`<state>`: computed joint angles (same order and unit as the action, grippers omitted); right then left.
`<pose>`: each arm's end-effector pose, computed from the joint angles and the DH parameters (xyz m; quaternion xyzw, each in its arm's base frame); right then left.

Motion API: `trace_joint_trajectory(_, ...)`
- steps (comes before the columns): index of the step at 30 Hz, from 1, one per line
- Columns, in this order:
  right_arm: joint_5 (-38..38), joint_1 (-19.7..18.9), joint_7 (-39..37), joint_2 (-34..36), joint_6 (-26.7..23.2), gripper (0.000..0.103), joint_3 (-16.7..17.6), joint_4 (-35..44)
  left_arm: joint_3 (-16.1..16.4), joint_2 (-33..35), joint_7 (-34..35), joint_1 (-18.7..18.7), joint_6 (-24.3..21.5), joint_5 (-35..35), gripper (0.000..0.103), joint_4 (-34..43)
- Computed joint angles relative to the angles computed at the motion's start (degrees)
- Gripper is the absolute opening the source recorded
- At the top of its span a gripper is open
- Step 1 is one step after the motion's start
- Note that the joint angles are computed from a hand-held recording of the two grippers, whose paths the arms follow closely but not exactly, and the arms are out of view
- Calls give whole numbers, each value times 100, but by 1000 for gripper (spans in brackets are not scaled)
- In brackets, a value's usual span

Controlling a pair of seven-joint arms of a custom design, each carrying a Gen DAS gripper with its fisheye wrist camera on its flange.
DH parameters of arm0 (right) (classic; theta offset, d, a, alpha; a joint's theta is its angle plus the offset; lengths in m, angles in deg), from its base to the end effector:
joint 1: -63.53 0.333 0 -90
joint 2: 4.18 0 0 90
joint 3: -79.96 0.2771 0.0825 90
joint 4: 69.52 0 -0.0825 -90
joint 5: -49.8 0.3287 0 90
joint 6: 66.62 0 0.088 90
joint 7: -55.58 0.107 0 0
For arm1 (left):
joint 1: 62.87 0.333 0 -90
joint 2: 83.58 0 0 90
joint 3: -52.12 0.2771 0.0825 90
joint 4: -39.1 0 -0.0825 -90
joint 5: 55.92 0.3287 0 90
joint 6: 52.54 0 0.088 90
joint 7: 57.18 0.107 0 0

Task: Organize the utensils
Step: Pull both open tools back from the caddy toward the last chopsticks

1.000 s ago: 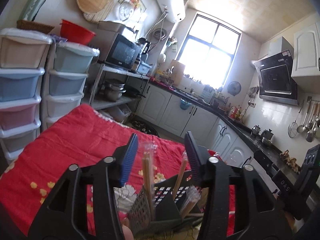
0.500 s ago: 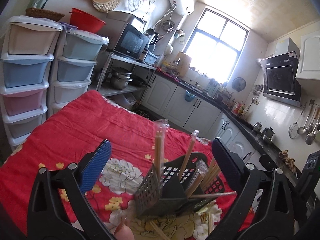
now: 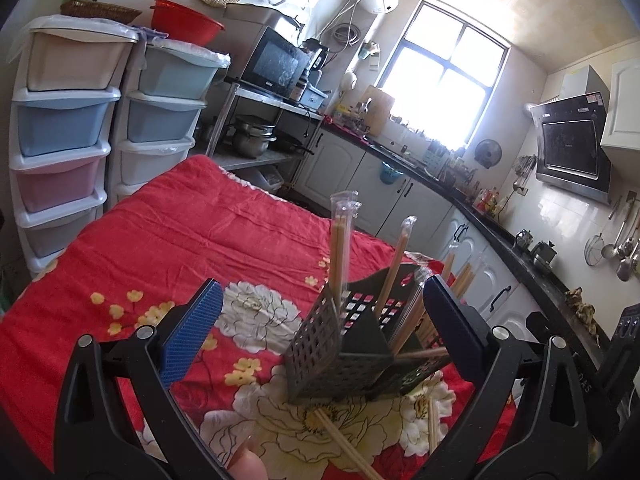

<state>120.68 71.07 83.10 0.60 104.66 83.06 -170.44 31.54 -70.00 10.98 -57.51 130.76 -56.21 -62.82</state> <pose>0.5678 0.0374 0.5826 -0.6127 0.5309 -0.2900 0.5086 0.5916 -0.1347 0.5650 -0.6356 0.5269 -0.5189 0.2217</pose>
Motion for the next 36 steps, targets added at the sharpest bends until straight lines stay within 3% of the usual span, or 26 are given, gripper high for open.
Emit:
trace_joint_trajectory(12, -417, 128, 306, -215, -53, 53, -45, -511, -323, -94, 377, 242, -212, -459, 92, -324)
trace_joint_trajectory(24, -1015, 172, 770, -350, -124, 53, -143, -947, -315, -72, 1046, 15, -520, -1129, 92, -410)
trace_joint_trajectory(33, -1455, 121, 1214, -406, -213, 53, -229, -1167, -574, 93, 1848, -6, -931, -1921, 92, -262)
trace_joint_trajectory(36, -1651, 91, 1403, -394, -247, 53, -253, -1207, -395, 153, 1891, -204, -1096, -1966, 92, -185)
